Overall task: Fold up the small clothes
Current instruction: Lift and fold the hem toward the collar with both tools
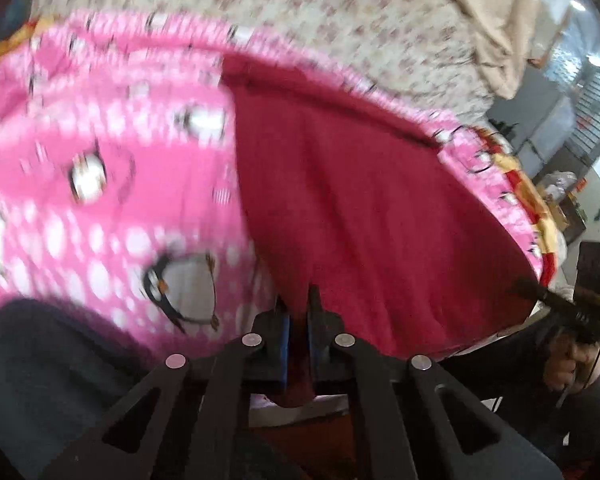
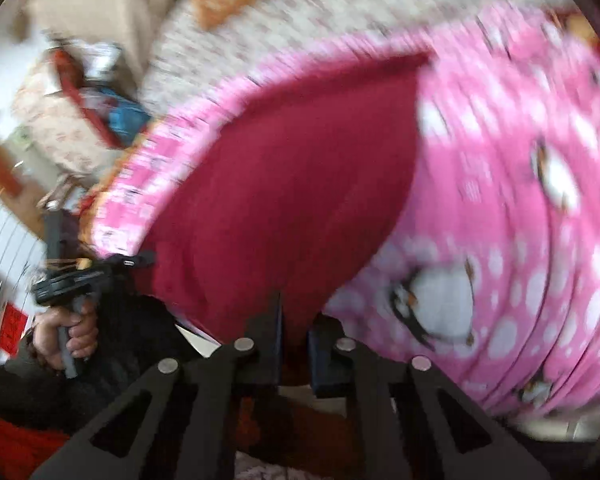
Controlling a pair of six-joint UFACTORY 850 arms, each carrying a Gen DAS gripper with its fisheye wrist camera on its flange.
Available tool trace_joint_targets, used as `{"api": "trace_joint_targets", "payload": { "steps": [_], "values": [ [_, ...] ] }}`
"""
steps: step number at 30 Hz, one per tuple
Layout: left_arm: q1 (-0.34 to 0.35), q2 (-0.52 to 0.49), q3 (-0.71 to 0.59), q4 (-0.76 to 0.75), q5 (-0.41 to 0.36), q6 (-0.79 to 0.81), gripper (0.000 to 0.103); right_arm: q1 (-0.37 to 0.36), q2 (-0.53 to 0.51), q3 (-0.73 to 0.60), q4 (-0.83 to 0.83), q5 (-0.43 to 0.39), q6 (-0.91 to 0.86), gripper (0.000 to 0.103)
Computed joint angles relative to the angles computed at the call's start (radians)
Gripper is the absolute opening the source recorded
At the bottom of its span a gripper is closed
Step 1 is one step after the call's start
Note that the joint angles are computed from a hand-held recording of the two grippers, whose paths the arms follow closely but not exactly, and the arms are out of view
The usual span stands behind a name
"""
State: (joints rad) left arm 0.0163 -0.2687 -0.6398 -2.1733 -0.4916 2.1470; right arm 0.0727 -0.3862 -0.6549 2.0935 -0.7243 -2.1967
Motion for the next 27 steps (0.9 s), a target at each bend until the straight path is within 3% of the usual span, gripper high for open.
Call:
{"api": "trace_joint_targets", "payload": {
  "steps": [7, 10, 13, 17, 20, 23, 27],
  "values": [
    [0.071, 0.315, 0.128, 0.170, -0.116, -0.052, 0.000, -0.098, 0.284, 0.145, -0.039, -0.205, -0.106, 0.007],
    [0.090, 0.365, 0.140, 0.218, -0.181, -0.105, 0.000, -0.154, 0.407, 0.192, -0.104, -0.266, -0.091, 0.007],
    [0.073, 0.299, 0.081, 0.192, -0.179, -0.151, 0.000, -0.168, 0.427, 0.187, -0.112, -0.281, -0.048, 0.008],
    [0.031, 0.179, -0.054, 0.152, -0.115, -0.245, 0.000, -0.164, 0.324, 0.092, -0.076, -0.238, 0.044, 0.008],
    [-0.012, 0.101, -0.167, 0.039, -0.020, -0.160, 0.000, -0.116, 0.248, -0.007, 0.014, -0.145, 0.038, 0.008],
    [-0.031, -0.032, -0.325, 0.037, 0.072, -0.158, 0.000, -0.066, 0.151, -0.137, 0.097, 0.006, 0.066, 0.008],
    [-0.066, -0.243, -0.558, 0.205, 0.219, -0.314, 0.000, -0.031, -0.037, -0.369, 0.039, 0.169, 0.193, 0.009]
  ]
}}
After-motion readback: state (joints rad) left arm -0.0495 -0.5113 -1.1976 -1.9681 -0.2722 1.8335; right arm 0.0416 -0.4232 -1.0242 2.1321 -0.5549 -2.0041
